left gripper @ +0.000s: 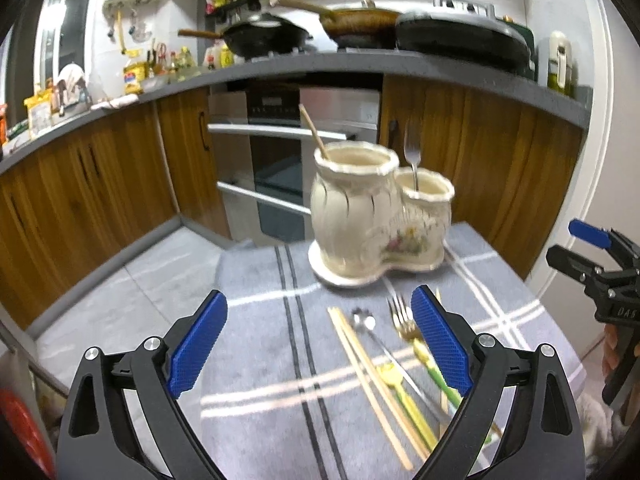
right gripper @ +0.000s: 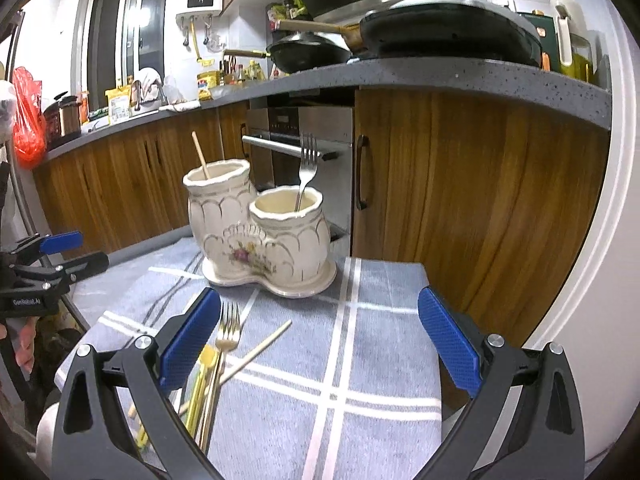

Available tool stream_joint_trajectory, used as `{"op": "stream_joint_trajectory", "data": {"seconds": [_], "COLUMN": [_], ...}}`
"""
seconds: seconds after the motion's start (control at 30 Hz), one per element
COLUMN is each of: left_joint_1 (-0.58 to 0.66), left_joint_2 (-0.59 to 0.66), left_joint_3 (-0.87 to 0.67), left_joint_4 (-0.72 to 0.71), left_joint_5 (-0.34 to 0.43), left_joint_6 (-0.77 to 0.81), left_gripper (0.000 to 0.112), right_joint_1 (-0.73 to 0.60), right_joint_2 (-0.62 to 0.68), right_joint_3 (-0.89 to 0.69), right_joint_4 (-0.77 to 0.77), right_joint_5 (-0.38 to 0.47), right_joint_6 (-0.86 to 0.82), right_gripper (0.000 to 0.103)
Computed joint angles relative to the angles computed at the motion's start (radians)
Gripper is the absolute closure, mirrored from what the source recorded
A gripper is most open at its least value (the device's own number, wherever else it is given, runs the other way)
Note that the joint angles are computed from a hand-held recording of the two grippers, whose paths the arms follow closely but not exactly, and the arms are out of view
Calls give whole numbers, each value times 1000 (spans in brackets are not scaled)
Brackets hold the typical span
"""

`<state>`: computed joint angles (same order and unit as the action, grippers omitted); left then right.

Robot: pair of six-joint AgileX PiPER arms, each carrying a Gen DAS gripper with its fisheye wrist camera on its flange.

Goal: Organize utensils
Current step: 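Lower the left gripper onto another wooden chopstick and grasp it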

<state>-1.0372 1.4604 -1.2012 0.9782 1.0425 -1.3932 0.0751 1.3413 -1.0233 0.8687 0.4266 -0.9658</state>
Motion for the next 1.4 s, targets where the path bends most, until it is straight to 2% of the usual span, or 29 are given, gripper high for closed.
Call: {"op": "stream_joint_trajectory", "data": {"seconds": [0.1,0.2,0.33,0.4,0.47,0.57,0.77,0.87,0.97,1.3,1.37,1.4], "left_joint_1": [4,30,52,63,76,84,85,84,91,114,117,119], "left_joint_2": [25,50,116,131,139,155,177,183,189,220,216,213], "left_joint_3": [13,15,-2,1,5,-4,-30,-33,-46,-87,-86,-83], "left_joint_4": [-56,-139,-241,-280,-321,-371,-424,-438,-447,-459,-457,-452], "left_joint_5": [-1,-34,-30,-46,-65,-70,-78,-83,-65,-44,-38,-27], "left_joint_6": [18,61,126,142,164,198,251,266,283,329,335,331], "left_gripper": [19,20,21,25,38,52,65,68,82,84,101,104], "right_joint_1": [6,10,7,3,2,-4,-6,-5,-5,33,49,56], "right_joint_2": [3,8,12,14,20,27,41,46,46,54,58,62], "right_joint_3": [19,31,41,41,39,40,36,35,34,37,39,40], "right_joint_4": [-22,-43,-37,-32,-37,-33,-41,-40,-45,-89,-120,-135], "right_joint_5": [-4,-7,1,5,7,12,15,15,20,26,29,31], "right_joint_6": [3,11,0,-5,0,-3,5,3,6,36,52,63], "right_gripper": [6,6,6,6,6,6,6,6,6,6,6,6]}}
